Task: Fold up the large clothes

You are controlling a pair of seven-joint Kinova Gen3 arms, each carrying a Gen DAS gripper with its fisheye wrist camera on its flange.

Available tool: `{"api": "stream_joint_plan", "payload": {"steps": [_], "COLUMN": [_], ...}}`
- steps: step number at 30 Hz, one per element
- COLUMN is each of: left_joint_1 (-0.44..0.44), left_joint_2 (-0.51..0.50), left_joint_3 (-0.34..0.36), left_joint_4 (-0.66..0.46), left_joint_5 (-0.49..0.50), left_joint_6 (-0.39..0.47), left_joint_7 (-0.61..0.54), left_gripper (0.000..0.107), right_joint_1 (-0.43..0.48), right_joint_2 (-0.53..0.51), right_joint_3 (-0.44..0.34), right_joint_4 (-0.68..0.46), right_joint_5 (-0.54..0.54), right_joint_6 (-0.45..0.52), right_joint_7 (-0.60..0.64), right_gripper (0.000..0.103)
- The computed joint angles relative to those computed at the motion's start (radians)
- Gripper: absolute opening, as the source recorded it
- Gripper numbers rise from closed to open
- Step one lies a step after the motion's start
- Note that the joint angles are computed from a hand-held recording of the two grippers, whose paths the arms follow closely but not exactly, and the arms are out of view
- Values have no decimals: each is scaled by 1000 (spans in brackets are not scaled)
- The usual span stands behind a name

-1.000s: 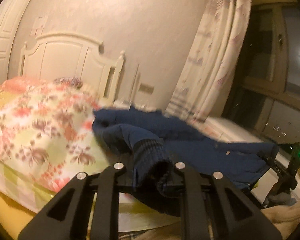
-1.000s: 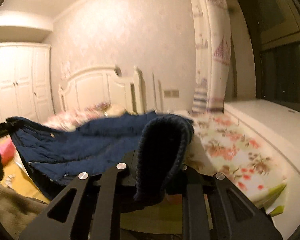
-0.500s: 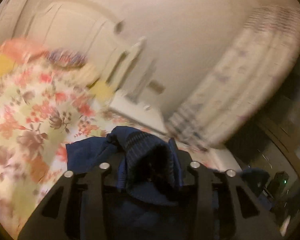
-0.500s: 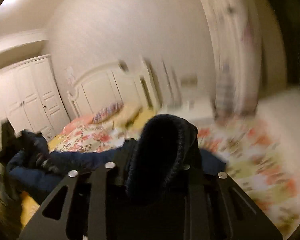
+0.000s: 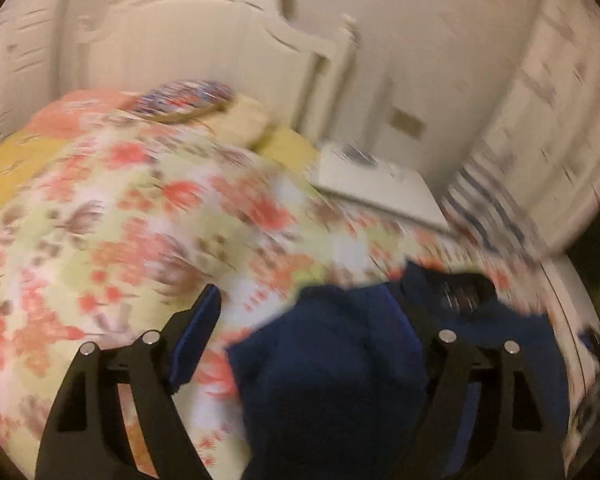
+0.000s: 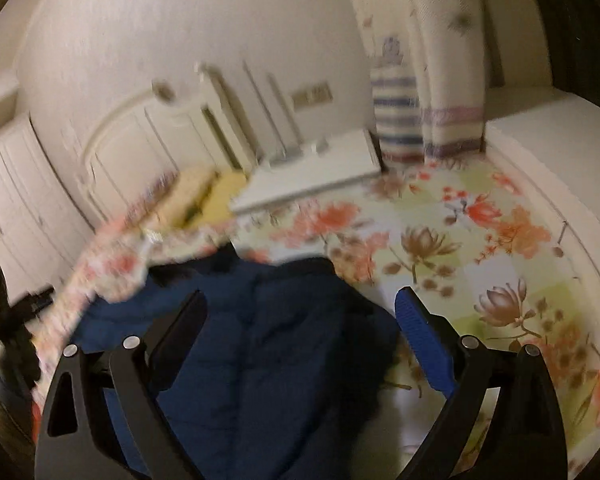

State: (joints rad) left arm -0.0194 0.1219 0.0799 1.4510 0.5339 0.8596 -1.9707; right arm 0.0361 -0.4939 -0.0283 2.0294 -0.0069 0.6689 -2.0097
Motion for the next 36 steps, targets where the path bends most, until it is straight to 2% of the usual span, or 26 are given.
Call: {"api": "stream_joint_plan", "payload": {"steps": [2,3,5,8,11,13,15,17,18,20,21,23,25,26,28,30,31,34,36], "left_joint_1": [-4,22,68,37,13,-25,-62,-132,-159,-157,-136,-57,33,75,106,114,145,240,233], "left_joint_2": [40,55,76,147,221,257,257,246,233,193,163,98,27,-18,-92,-161,-180,-225,-244], "left_joint_3": [19,7,-14,37,39,56,88,178,220,258,249,177,85,41,8,-4,-37,-174,-208], "left_joint_4": [-31,-41,-50,-110,-170,-187,-165,-130,-109,-65,-38,22,94,138,223,306,330,341,306], "left_joint_5": [9,-11,-60,-106,-76,-20,11,14,1,-51,-69,-59,-17,14,94,175,216,338,418], "left_joint_6": [75,93,92,148,212,250,240,207,179,100,59,-22,-103,-144,-225,-306,-329,-303,-233], "left_joint_7": [-70,-82,-69,-22,11,8,-18,-46,-56,-55,-75,-138,-215,-256,-337,-419,-456,-518,-550], "left_gripper": [85,85,85,86,86,86,82,69,61,51,46,22,13,11,11,11,11,11,11], "right_joint_1": [-49,-62,-83,-165,-156,-129,-65,-35,-1,69,94,150,195,220,236,208,191,146,136], "right_joint_2": [48,70,115,168,228,238,225,206,195,177,165,130,63,33,-36,-89,-116,-171,-203], "right_joint_3": [42,52,86,193,218,211,174,155,117,25,-22,-114,-207,-253,-310,-318,-318,-305,-282], "right_joint_4": [-10,-16,-37,-62,-83,-58,-19,18,31,36,37,44,78,89,115,132,137,126,94], "right_joint_5": [-13,-15,-49,-134,-207,-262,-336,-395,-399,-360,-319,-238,-157,-116,-43,22,52,139,133], "right_joint_6": [14,21,36,63,94,67,22,-22,-42,-64,-77,-102,-154,-169,-191,-192,-189,-166,-166], "right_joint_7": [58,82,156,276,366,409,478,539,545,511,477,421,358,317,236,155,114,4,-14], "right_gripper": [92,92,92,92,92,92,89,76,74,58,54,42,35,32,29,28,27,26,25]}}
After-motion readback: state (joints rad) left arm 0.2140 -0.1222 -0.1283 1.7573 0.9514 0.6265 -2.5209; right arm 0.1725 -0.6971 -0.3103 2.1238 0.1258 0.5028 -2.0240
